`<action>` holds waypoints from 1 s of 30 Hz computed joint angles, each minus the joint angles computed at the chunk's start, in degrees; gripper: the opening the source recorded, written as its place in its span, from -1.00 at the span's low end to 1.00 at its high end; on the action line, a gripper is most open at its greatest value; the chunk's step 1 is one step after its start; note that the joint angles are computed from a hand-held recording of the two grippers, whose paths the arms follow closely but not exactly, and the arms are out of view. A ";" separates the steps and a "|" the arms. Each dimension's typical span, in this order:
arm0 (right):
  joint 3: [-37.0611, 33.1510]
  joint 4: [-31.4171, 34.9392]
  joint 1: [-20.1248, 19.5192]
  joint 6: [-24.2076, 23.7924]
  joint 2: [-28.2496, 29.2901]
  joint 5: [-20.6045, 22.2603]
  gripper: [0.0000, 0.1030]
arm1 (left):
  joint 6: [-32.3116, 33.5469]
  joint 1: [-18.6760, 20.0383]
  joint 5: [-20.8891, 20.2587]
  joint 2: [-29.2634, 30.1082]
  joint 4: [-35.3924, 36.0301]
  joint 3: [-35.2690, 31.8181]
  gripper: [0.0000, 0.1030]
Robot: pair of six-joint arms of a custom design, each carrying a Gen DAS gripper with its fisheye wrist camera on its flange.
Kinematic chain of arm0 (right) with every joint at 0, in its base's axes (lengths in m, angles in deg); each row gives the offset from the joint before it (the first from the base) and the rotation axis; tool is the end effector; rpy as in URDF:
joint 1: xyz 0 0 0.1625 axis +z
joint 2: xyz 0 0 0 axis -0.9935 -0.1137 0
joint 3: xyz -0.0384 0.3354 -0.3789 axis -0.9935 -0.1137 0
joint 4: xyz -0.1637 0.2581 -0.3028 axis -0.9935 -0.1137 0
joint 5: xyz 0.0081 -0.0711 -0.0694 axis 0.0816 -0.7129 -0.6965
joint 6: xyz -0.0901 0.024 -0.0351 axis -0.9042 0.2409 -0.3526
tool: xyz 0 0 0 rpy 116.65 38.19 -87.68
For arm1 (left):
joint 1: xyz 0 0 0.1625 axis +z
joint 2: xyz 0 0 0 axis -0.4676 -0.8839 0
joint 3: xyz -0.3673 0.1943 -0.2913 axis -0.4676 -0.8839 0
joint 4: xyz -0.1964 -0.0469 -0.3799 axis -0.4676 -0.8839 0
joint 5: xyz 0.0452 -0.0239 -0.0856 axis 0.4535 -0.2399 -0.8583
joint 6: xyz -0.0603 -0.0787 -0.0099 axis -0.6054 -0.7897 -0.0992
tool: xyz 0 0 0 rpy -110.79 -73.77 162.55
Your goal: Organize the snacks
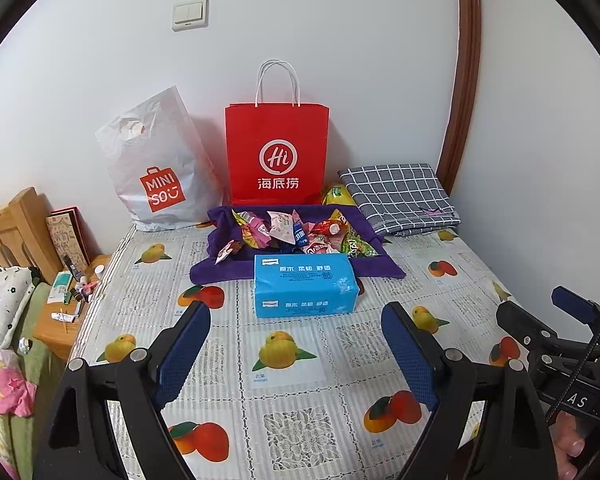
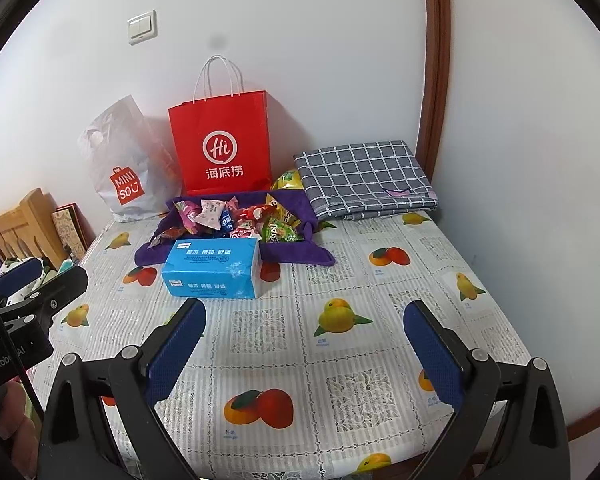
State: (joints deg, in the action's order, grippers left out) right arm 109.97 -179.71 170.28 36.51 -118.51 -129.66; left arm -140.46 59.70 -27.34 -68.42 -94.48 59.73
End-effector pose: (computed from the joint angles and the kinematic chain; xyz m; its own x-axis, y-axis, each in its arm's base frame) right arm 0.0805 -0.6328 0.4005 -0.6927 -0.3099 0.6513 -0.6866 0.5597 -0.4639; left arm -0.4890 -0.5729 0.0324 -0.6957 -0.2961 -0.6544 0.4260 0.5634 -0.7078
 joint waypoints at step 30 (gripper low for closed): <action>0.19 0.15 -0.14 -0.08 -0.25 0.26 0.91 | 0.08 0.11 -0.10 -0.14 -0.43 0.26 0.69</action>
